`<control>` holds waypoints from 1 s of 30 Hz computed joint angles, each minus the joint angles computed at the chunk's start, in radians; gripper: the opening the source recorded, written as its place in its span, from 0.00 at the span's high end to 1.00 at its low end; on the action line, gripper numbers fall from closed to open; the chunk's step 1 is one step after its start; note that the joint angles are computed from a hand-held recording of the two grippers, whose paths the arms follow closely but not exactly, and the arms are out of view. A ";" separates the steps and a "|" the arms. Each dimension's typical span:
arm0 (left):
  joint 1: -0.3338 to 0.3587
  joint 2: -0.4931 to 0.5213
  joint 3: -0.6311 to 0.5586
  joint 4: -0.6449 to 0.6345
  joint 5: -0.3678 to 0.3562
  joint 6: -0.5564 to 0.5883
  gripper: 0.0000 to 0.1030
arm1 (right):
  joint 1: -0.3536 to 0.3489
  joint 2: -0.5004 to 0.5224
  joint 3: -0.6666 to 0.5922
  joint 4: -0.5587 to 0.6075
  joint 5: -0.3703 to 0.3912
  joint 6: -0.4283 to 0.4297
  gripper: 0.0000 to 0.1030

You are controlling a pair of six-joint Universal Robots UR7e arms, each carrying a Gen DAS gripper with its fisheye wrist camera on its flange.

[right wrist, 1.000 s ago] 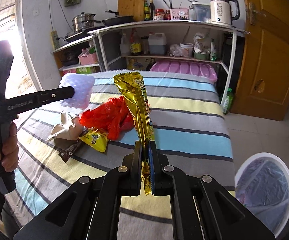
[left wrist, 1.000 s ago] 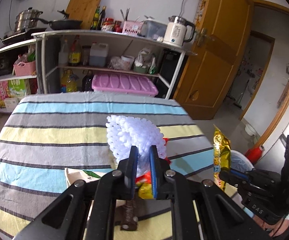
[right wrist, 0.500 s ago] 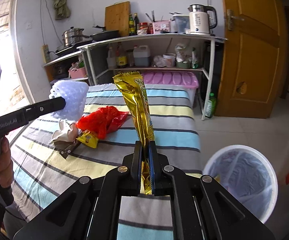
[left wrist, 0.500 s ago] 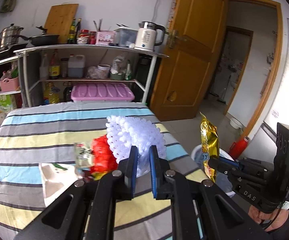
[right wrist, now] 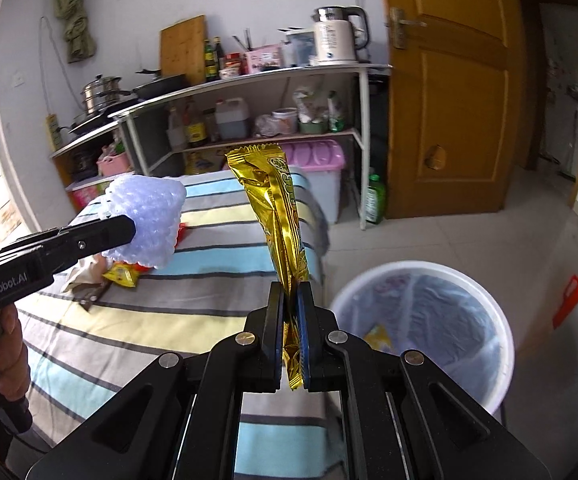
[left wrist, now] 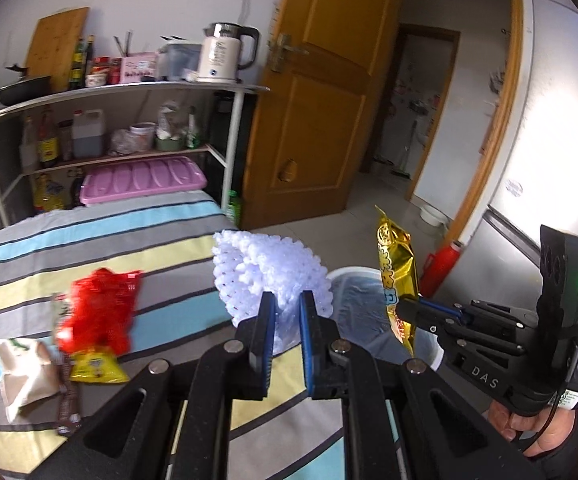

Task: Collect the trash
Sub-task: 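Carry the gold wrapper and foam net toward the white bin, then open right tool over the bin while left tool releases the foam net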

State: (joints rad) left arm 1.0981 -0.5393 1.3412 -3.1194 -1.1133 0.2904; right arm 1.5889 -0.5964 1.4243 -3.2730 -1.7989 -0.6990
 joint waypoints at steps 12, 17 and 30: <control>-0.004 0.153 -0.209 0.190 -0.041 0.001 0.88 | -0.072 -0.016 -0.036 0.012 -0.046 0.069 0.94; -0.006 0.216 -0.303 0.287 -0.048 -0.001 0.88 | -0.094 -0.008 -0.063 0.039 -0.060 0.094 0.94; 0.004 0.337 -0.498 0.464 -0.044 -0.035 0.78 | -0.135 0.011 -0.127 0.128 -0.089 0.160 0.86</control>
State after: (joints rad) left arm 1.1025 -0.2024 0.8434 -2.6551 -1.1575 0.2557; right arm 1.4541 -0.5853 1.2976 -3.1454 -1.8874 -0.5391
